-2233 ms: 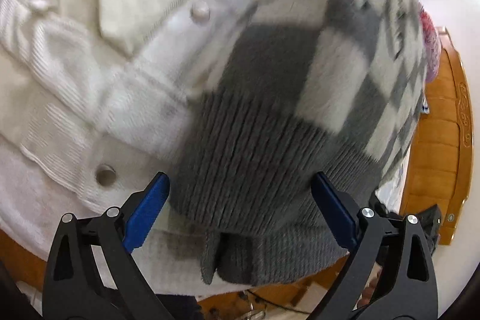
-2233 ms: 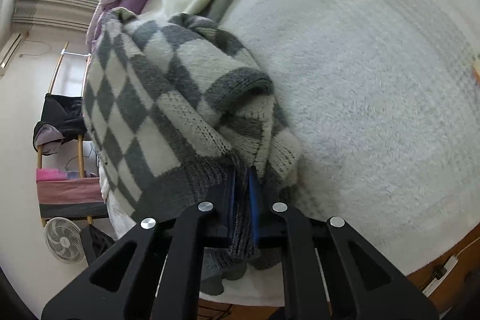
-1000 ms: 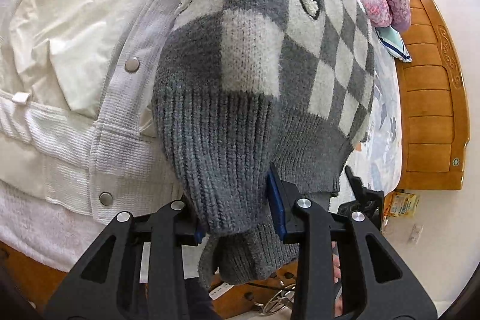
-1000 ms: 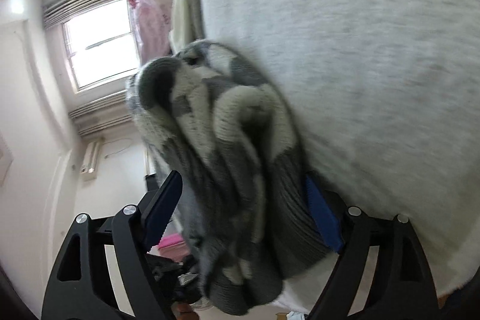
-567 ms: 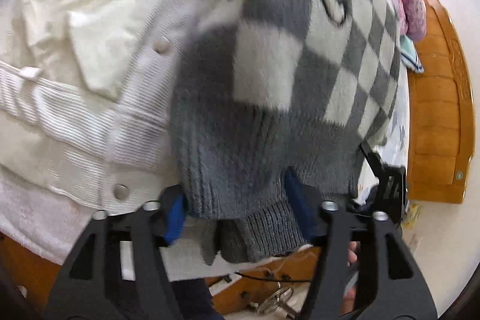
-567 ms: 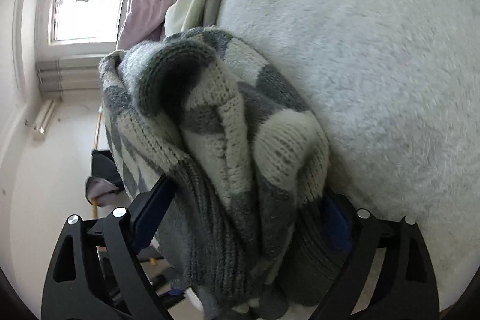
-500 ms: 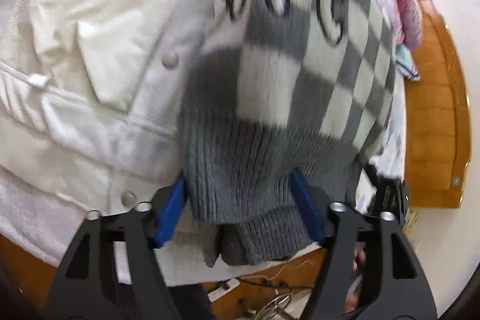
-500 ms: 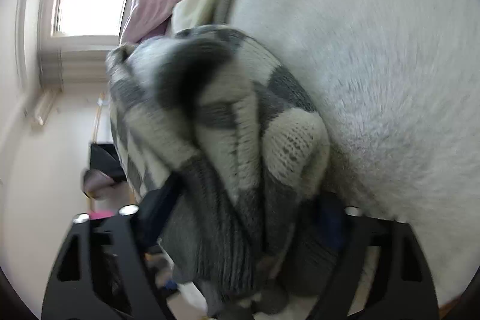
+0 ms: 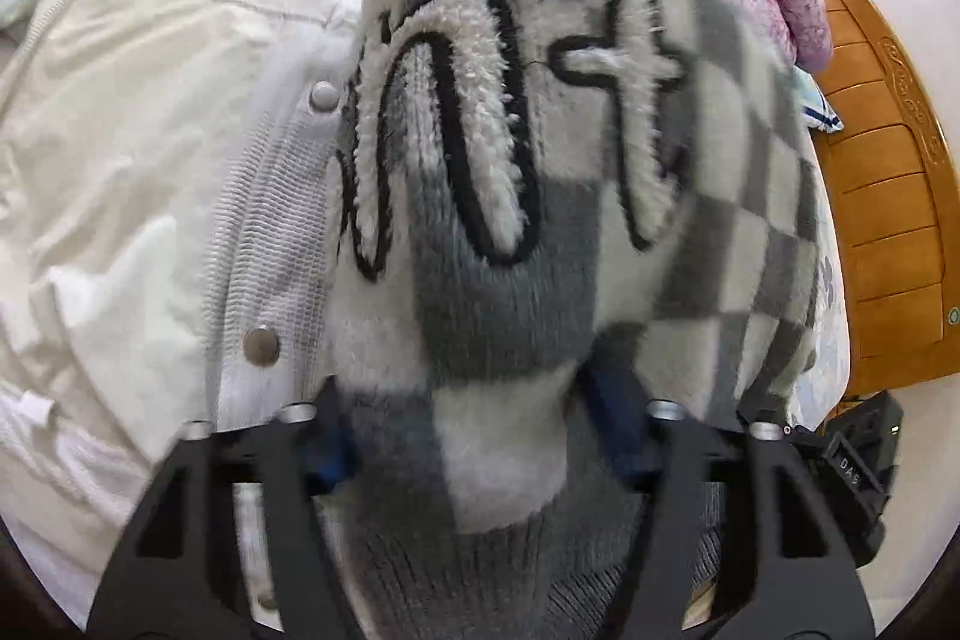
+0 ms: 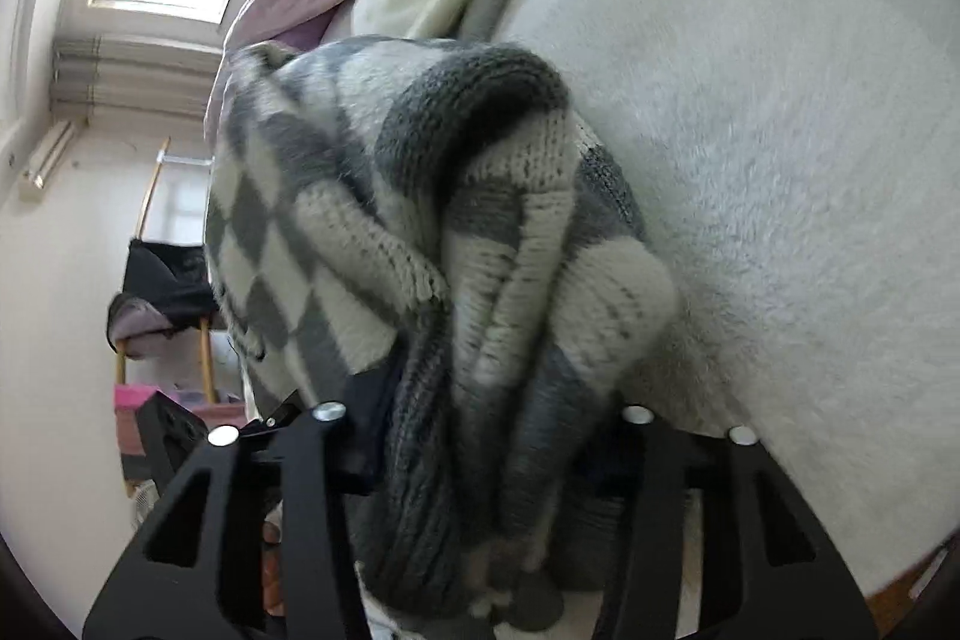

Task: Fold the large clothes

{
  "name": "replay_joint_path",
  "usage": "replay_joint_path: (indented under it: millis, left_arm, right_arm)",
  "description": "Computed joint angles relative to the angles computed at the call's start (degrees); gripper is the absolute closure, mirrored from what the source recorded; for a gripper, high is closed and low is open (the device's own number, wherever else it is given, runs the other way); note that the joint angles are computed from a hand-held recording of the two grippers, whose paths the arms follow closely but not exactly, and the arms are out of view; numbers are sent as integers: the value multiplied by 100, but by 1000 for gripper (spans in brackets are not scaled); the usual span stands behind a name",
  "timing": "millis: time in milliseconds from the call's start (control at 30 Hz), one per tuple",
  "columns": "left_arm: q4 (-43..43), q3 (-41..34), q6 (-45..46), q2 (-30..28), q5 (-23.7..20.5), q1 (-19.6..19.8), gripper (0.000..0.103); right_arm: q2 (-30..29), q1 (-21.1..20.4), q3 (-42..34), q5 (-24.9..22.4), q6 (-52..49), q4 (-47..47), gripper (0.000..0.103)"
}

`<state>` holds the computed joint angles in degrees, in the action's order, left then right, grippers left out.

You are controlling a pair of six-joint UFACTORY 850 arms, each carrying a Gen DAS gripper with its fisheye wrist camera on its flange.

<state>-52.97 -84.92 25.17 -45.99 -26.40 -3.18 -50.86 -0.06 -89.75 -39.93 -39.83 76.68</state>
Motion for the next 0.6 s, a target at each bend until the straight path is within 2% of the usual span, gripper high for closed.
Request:
replay_joint_path:
  millis: [133, 367, 433, 500, 600]
  left_arm:
    - [-197, 203, 169, 406, 67, -176, 54]
    - [-1261, 24, 946, 672, 206, -736, 57]
    - [-1559, -292, 1184, 519, 221, -966, 59]
    - [-1514, -937, 1093, 171, 204, -1211, 63]
    - [-1496, -1699, 1159, -271, 234, -1534, 74]
  right_arm:
    - [582, -12, 250, 390, -159, -519, 66]
    - [1361, -574, 414, 491, -843, -838, 67]
    - [1406, -771, 290, 602, -978, -939, 67]
    - [1324, -943, 73, 690, -1033, -1012, 67]
    - [1337, -1293, 68, 874, -1835, -381, 67]
